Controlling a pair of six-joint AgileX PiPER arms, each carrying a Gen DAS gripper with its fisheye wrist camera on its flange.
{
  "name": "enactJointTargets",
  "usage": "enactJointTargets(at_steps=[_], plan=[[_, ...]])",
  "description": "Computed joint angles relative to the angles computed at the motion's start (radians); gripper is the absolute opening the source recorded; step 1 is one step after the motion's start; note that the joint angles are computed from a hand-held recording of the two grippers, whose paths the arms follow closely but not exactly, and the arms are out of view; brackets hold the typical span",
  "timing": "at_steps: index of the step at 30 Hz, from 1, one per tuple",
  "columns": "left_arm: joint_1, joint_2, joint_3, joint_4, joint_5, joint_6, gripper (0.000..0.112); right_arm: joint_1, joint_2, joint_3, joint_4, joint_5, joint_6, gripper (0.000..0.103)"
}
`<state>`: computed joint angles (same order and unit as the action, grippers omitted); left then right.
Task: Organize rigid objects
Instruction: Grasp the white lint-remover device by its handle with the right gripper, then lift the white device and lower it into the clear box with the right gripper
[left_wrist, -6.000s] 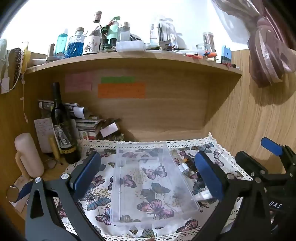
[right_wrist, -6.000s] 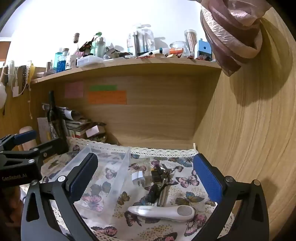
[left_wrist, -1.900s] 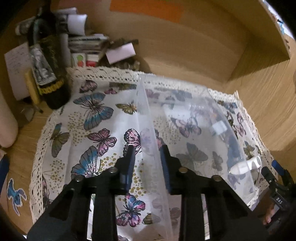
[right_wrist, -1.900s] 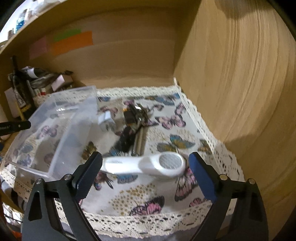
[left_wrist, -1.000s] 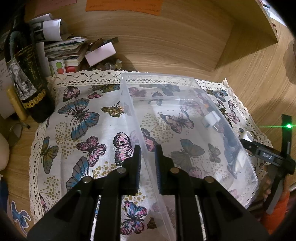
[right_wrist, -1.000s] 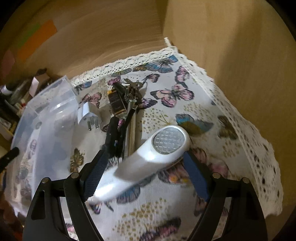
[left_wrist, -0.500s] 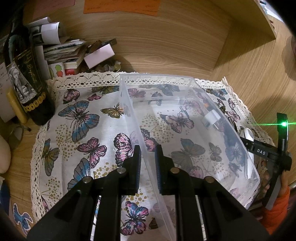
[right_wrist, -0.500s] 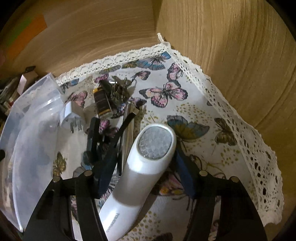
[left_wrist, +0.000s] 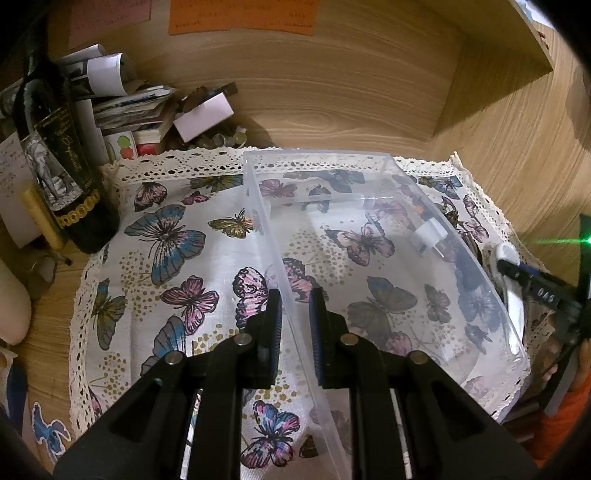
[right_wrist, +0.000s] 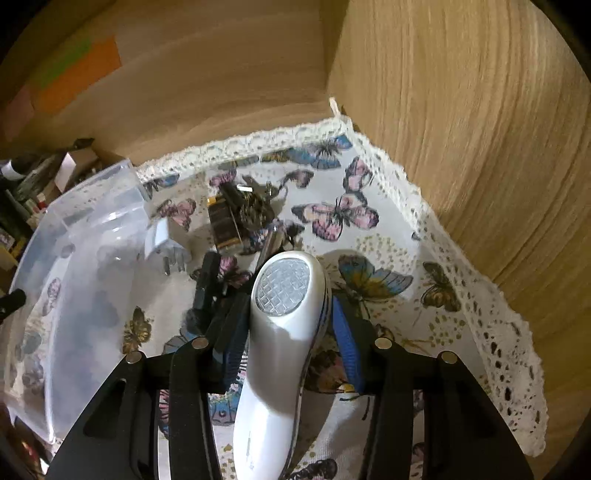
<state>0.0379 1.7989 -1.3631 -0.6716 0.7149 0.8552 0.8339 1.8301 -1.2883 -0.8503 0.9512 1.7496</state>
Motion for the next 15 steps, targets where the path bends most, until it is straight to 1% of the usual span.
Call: enactJointTargets(at_steps=[3,6,11,15], plan=[[-0.009,-0.008,0.011,0.013,-0.021,-0.009,0.015,0.019,-0.012,-0.018,-0.052,0.040,0.011,0.037],[-0.011,-0.010,0.014,0.017,-0.028,-0.011,0.015,0.037,-0.024,-0.041,-0.111,0.081,0.021,0.037],[-0.014,-0.014,0.020,0.023,-0.037,-0.014,0.015,0.056,-0.024,-0.085,-0.176,0.123,0.019,0.037],[-0.020,-0.011,0.014,0.037,-0.038,-0.027,0.015,0.070,-0.024,-0.128,-0.222,0.132,-0.006,0.037]])
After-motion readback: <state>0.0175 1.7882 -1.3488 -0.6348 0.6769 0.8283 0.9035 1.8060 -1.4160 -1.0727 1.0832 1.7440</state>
